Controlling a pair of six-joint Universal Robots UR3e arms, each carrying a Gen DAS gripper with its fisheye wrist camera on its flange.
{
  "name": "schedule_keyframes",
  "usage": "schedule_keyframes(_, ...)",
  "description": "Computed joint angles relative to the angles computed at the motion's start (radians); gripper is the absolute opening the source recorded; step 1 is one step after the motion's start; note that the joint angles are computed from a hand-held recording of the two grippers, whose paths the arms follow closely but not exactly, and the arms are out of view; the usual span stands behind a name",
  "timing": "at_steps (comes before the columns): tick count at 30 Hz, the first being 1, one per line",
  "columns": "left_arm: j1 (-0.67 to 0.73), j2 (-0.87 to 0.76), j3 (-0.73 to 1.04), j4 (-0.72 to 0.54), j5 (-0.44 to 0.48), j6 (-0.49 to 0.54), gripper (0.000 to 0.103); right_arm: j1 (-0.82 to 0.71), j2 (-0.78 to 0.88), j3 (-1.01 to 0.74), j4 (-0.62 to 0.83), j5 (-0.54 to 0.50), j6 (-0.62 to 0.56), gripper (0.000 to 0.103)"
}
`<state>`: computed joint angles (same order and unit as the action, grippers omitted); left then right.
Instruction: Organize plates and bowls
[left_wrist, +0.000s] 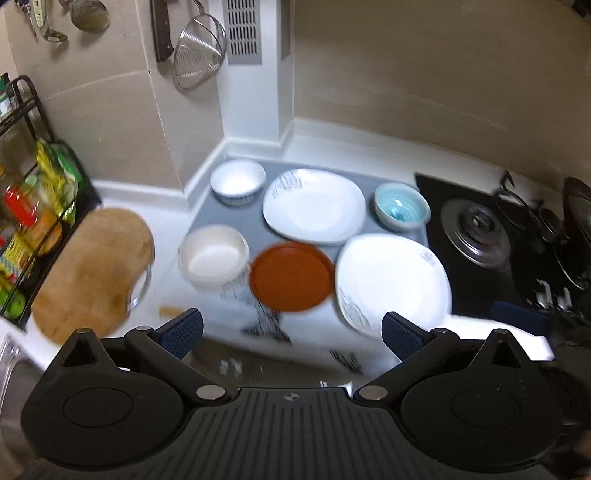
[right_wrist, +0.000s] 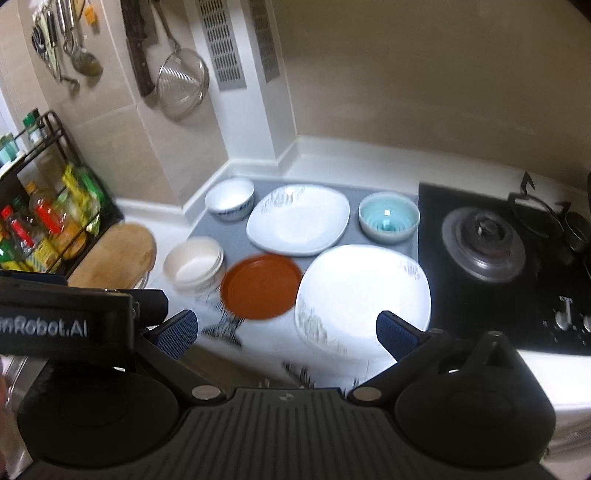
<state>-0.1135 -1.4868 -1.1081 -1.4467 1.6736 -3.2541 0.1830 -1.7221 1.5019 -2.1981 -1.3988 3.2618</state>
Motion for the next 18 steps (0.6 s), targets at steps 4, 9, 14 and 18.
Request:
schedule_keyframes(4, 0.183, 0.038, -0.196, 0.132, -0.226, 0.131, 0.103, -0.041, -0.005, 0.146, -0.2, -0.012, -0.005, 0.103)
schedule_keyframes(9, 0.364, -0.116, -0.137, -0.013, -0.525, 0.342, 0.093, -0.154, 0.057, 0.144, -0.138, 0.089, 0.077, 0.103)
schedule_keyframes(14, 0.446, -0.457, 0.183, -0.378, -0.794, 0.555, 0.092, -0.159, 0.095, 0.213, -0.134, -0.032, 0.312, 0.103)
schedule_keyframes(18, 0.396, -0.661, 0.353, -0.368, -0.814, 0.496, 0.077, -0.203, 0.082, 0.338, -0.201, 0.033, 0.368, 0.094)
